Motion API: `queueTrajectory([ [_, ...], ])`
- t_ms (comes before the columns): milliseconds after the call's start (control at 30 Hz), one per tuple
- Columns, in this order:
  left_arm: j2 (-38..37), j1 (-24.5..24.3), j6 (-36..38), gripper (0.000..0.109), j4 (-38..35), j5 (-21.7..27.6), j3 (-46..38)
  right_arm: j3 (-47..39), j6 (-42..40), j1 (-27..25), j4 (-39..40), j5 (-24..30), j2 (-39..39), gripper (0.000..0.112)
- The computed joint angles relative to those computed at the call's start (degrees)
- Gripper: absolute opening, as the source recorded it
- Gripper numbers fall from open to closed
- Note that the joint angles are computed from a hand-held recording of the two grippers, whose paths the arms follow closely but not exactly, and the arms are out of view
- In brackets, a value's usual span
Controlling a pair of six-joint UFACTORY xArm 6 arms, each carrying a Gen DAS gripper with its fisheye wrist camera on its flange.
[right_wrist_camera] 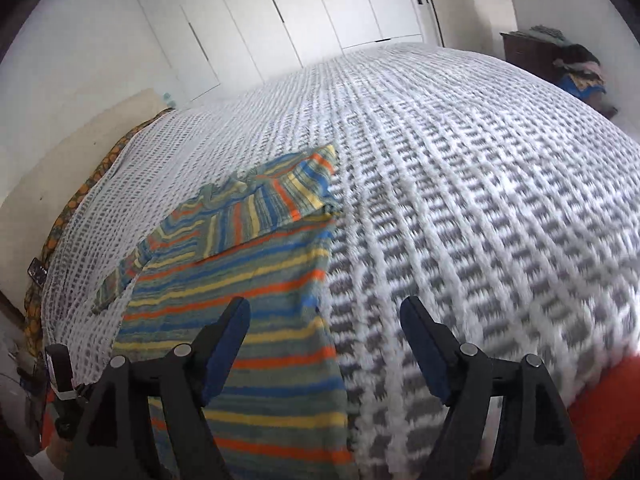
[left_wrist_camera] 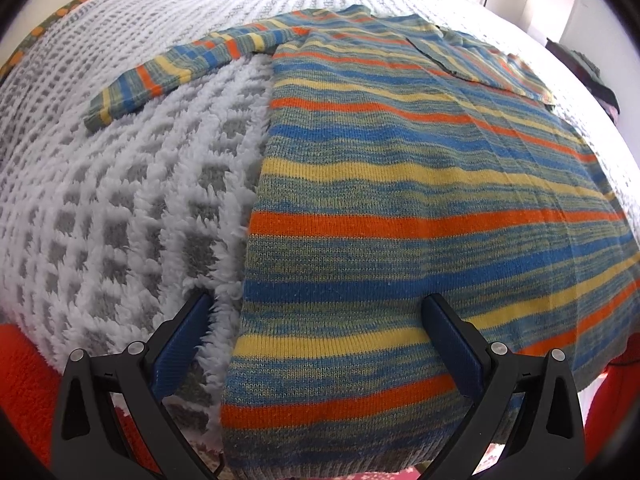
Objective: Fold small clothes
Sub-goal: 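Fold the held sleeve and sweater side across the body with the right gripper, then grasp the ribbed hem of the sweater with the left gripper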
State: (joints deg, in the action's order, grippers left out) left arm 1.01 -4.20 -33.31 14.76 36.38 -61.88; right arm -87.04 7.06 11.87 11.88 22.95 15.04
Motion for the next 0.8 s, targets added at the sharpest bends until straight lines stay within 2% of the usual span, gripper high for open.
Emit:
queueTrajectory([
  [100,0.06,-0.19,-0.75,0.103,0.45,0.24,-0.08,-2.33,-1.55,0.01,2.65,3.70,1.51,0.080],
  [267,0.16,-0.35,-1.44,0.103,0.94,0.34,-0.16,-2.68,1.08,0.77,-4.04,1.14,2.26,0.084],
  [633,0.06,-0.27,-1.21,0.103,0.82,0.22,0.01,-2.32,-0.23,1.46,-5.45,0.79,2.32,0.084],
  [733,-0.89,0.99,4.42,0.102,-5.83,2.28,-1.55,-2.49,-0.03,1.43,-5.69,0.67,2.48,0.084],
  [800,-3.91,4.17,8.18,0.102,-14.62,-2.60,0.31,-2.32,-0.41,1.52,-5.53,0.14,2.32,0.084],
])
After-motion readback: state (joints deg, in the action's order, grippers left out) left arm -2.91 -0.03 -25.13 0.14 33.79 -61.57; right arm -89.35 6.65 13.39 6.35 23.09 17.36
